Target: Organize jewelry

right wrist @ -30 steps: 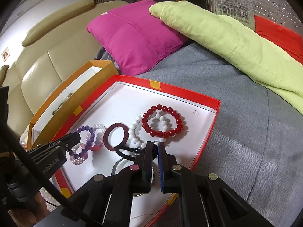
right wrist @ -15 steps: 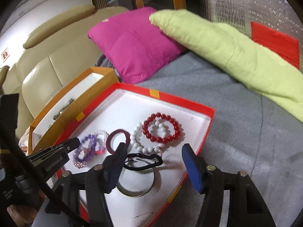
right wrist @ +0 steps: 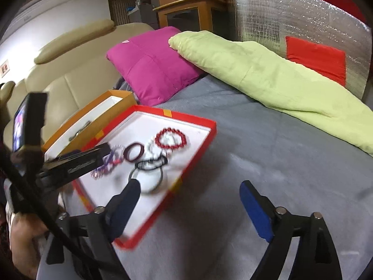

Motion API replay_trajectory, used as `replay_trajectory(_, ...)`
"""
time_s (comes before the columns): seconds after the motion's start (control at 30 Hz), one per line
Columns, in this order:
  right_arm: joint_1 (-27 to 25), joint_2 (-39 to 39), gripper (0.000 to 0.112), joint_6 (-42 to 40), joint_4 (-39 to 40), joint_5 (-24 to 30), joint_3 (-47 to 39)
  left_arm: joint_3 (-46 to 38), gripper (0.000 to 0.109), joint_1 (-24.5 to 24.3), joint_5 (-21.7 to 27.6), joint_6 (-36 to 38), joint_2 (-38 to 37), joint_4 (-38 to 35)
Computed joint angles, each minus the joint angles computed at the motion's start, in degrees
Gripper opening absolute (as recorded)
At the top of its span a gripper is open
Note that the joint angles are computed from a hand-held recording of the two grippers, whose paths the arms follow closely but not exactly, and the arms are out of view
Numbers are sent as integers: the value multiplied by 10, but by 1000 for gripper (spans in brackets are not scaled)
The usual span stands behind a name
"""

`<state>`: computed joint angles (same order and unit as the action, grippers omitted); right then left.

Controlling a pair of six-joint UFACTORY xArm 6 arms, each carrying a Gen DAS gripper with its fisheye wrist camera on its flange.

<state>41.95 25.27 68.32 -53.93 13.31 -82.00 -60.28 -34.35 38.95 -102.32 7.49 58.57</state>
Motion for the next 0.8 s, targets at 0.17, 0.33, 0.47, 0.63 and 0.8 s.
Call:
replay_trajectory(0.17,4,-44,101,32,-52,-14,60,15,74,-31,18,-12,-22,-7)
replay_trajectory(0.33,7,-58,101,56,-81,-31,78,40,75,-48,36,-34,-51,-2)
replay_trajectory(0.47,9,-62,101,62,-83,-37,80,47,88,-59,69,-35,-64,-4)
replay_trajectory(0.63,15,-60,101,66,-87,-39,68,55,90,-62,77,-39,-80,-2)
replay_trajectory(0.8,23,-47,101,57,-78,-35,43,57,95,-66,85,-22,-90,-14)
